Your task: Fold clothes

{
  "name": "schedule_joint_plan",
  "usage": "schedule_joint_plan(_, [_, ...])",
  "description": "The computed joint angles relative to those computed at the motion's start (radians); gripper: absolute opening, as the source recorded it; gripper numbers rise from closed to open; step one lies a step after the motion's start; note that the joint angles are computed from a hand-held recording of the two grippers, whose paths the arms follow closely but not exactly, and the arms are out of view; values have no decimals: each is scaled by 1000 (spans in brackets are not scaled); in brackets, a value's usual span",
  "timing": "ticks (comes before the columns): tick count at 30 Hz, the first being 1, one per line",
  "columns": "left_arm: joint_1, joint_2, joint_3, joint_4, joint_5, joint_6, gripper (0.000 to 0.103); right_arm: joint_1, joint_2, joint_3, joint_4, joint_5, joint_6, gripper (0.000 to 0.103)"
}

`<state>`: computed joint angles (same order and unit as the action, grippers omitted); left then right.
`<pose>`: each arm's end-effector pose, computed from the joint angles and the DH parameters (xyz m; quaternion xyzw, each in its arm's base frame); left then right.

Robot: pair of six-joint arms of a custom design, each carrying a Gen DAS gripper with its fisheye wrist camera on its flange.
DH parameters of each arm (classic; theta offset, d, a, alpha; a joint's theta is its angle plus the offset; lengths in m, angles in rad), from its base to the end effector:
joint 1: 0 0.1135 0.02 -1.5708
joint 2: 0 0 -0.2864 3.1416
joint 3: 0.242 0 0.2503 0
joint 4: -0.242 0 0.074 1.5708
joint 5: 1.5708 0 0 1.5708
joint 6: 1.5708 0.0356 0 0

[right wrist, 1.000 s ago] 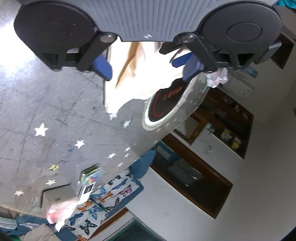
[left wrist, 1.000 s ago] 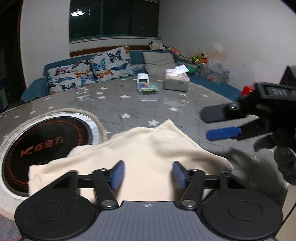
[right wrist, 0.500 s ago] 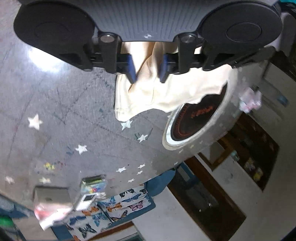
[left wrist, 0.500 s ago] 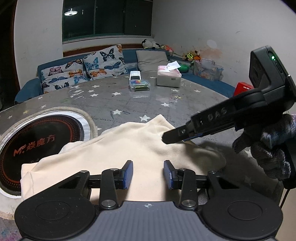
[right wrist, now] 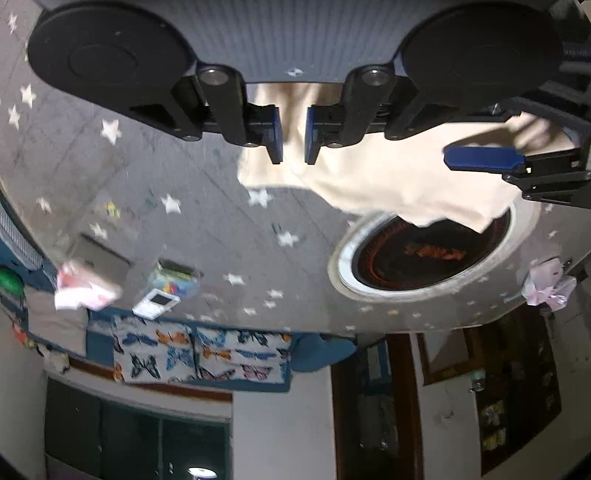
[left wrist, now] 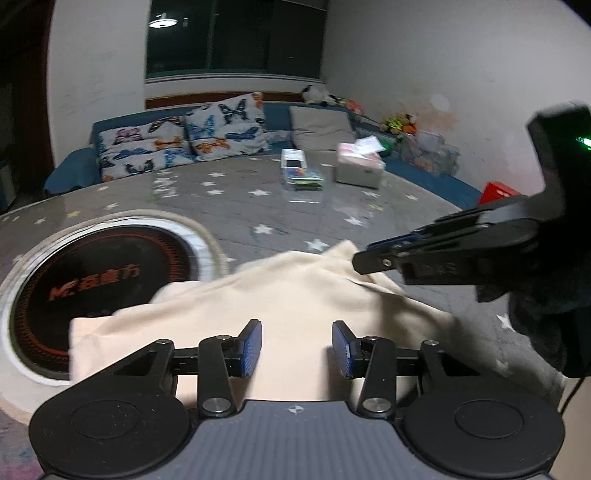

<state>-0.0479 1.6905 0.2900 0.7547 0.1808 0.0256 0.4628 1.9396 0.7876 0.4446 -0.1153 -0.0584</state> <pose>0.2410 -0.0180 0.1029 0.0730 0.8892 -0.0857 0.4434 0.3203 0.1644 0.1120 -0.2569 0.8699 0.1352 0.3987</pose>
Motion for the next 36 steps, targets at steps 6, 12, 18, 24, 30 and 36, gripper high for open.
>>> schedule_joint_plan(6, [116, -17, 49, -85, 17, -14, 45, 42, 78, 143, -85, -37, 4, 20])
schedule_joint_plan(12, [200, 67, 157, -158, -2, -30, 44, 59, 189, 262, -124, -3, 13, 22])
schedule_joint_plan(18, [260, 75, 164, -187, 29, -52, 45, 68, 132, 206, -107, 9, -31, 48])
schedule_joint_plan(24, [290, 0, 101, -187, 36, -60, 57, 110, 39, 73, -46, -55, -66, 73])
schedule_joint_plan(30, [315, -63, 49, -196, 33, -62, 69, 177, 9, -16, 32, -67, -67, 88])
schedule_joint_plan(36, [351, -97, 18, -215, 44, -54, 75, 199, 61, -27, 71, -58, -61, 96])
